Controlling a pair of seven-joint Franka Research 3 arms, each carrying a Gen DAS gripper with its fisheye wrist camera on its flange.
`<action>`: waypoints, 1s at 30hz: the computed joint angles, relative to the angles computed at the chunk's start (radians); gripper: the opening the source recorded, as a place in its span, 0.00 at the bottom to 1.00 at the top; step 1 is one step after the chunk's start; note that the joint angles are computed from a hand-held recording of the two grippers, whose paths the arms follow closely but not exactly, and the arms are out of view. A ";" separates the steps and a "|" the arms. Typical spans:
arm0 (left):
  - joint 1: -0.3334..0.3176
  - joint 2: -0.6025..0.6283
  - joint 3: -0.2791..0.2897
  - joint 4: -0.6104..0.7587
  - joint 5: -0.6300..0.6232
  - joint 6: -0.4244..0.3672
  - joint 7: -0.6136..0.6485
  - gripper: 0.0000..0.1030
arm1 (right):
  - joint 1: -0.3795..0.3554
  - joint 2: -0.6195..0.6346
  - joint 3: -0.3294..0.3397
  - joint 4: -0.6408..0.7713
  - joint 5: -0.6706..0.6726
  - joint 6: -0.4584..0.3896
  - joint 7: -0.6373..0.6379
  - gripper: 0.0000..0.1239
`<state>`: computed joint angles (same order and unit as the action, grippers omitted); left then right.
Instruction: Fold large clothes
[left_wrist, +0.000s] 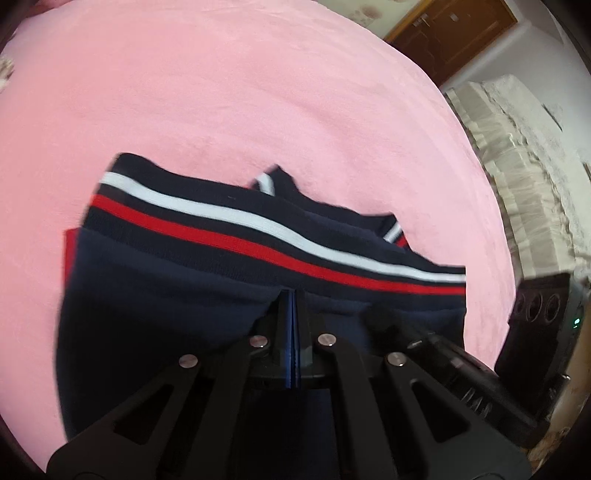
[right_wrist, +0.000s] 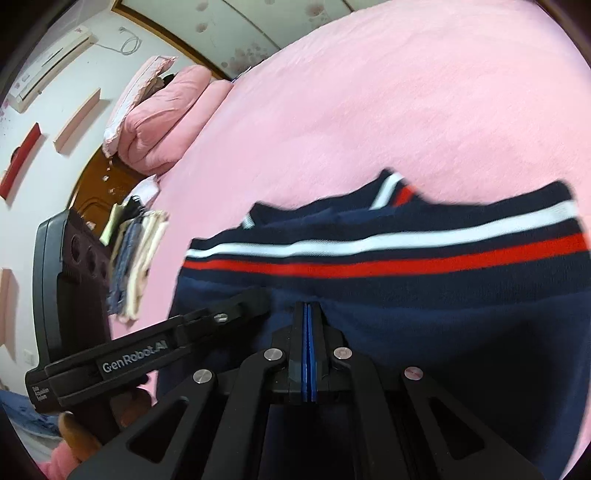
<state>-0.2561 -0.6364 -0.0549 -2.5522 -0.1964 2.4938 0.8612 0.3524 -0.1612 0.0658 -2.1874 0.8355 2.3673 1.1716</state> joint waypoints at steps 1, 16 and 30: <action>0.024 -0.022 -0.008 -0.013 0.016 0.001 -0.022 0.01 | -0.012 -0.006 0.003 -0.009 -0.040 0.037 0.037 0.00; -0.028 0.009 0.055 0.020 0.058 0.035 0.008 0.01 | -0.061 -0.048 -0.120 0.011 0.030 -0.054 -0.050 0.00; 0.197 -0.015 -0.076 0.003 0.279 -0.075 -0.147 0.01 | -0.252 0.003 -0.102 0.024 -0.332 0.108 0.084 0.00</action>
<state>-0.0588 -0.6515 -0.1309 -2.5493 0.0826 2.4184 0.7142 0.1000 -0.1579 -0.0366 -2.1639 0.5031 2.4749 1.2552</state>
